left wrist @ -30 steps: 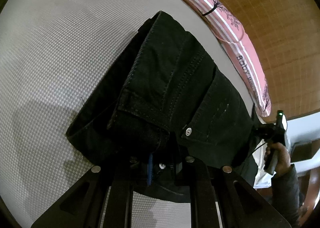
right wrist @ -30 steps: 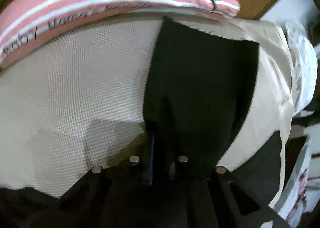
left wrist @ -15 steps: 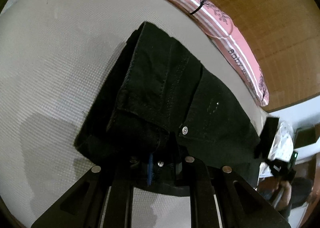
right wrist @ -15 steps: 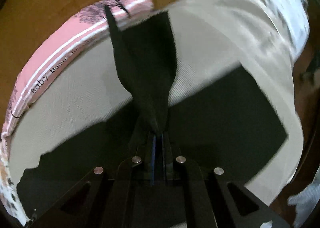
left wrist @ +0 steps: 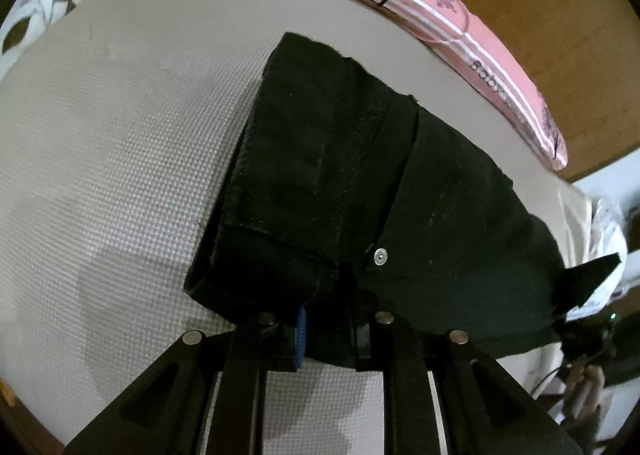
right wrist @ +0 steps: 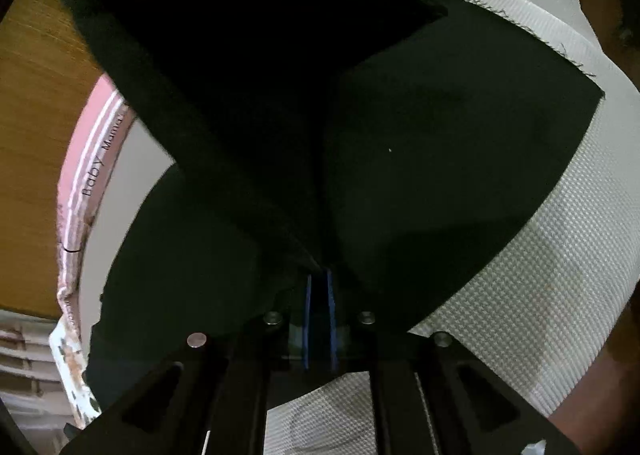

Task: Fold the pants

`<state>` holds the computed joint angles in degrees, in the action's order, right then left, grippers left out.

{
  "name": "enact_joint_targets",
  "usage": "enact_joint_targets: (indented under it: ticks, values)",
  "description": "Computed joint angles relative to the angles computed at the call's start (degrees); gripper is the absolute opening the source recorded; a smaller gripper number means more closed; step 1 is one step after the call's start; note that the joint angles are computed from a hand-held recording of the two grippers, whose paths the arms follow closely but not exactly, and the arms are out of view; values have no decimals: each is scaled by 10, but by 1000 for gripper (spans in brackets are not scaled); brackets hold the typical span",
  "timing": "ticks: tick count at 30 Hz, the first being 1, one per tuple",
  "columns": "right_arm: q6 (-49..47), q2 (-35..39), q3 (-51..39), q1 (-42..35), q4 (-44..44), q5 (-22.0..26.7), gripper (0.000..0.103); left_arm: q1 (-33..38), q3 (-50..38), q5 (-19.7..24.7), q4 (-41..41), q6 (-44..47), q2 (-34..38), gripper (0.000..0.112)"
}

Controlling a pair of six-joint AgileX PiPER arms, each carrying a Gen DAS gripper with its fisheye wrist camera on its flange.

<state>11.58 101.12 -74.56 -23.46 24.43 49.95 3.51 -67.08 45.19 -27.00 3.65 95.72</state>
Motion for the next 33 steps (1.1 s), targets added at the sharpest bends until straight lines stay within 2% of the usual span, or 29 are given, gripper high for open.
enact_joint_targets:
  ticks: [2,7,9,11,15,18,23,25,26,30,33]
  values:
    - [-30,3,3,-17,38,1,11,-9,-2,7,30,-18,-12,26]
    - [-116,0,33,-61,127,-7,21,-29,14,25,103,-36,-63,29]
    - [-150,-13,52,-88,154,-6,25,-45,30,17,138,-51,-96,29]
    - [-181,-16,63,-112,184,-16,25,-66,39,7,162,-59,-119,29]
    - [-240,0,64,-173,245,0,25,-131,45,-20,177,-57,-145,30]
    - [-267,21,60,-207,288,11,25,-190,28,-36,187,-57,-130,30]
    - [-277,47,16,-242,304,39,25,-302,-38,-66,193,-55,-56,30]
    - [-285,58,-2,-251,321,58,10,-350,-62,-89,218,-74,-24,30]
    - [-282,66,-16,-252,324,69,7,-362,-75,-92,221,-75,-12,30]
    - [-260,72,-59,-246,324,93,6,-419,-142,-83,228,-76,56,30]
    - [-242,77,-90,-240,338,111,5,-453,-181,-79,264,-98,97,30]
